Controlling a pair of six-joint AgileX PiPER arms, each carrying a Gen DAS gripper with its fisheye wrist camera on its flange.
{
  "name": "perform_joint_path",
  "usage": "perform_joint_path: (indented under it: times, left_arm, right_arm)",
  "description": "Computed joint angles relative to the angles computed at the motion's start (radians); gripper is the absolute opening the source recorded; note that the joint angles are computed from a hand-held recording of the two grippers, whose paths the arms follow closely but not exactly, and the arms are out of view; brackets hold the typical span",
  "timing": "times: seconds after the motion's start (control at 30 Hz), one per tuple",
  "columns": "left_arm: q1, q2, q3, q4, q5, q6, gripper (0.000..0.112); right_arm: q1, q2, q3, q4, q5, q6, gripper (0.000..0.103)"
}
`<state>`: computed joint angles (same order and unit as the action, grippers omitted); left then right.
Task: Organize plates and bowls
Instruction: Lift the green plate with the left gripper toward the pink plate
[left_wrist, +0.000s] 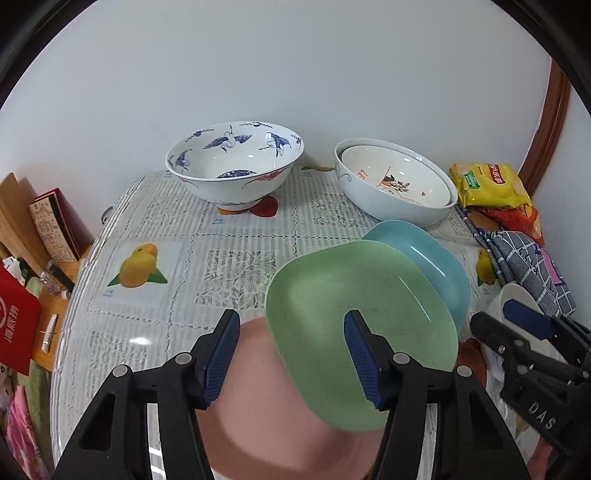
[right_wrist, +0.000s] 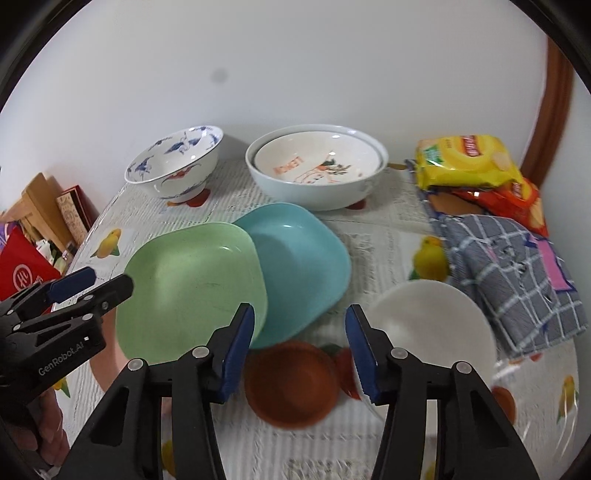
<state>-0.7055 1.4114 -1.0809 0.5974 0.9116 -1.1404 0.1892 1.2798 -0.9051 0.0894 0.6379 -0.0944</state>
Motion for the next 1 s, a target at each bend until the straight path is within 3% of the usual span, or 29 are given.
perform_joint_path:
  times: [0.23,0.43,0.73,1.0]
  left_arm:
    - [0.084,0.059,-0.01,-0.055,-0.107,0.072,0.057]
    - [0.125,0.096,-0.013,-0.088,-0.151,0.113,0.055]
    - [0.153,0.131,-0.017,-0.138,-0.178,0.181,0.023]
    - [0.161,0.082,0.007,-0.152,-0.194,0.182,0.013]
  right_arm:
    - [0.035,0.105,-0.03,0.015,-0.044,-0.018,0.05]
    - [0.067,0.167,-0.053,-0.011,-0.058,0.012,0.044]
    - [0.082,0.224,-0.064,-0.017,-0.059,0.012,0.02]
    - [0.066,0.2,-0.052,0.023,-0.058,-0.004,0.013]
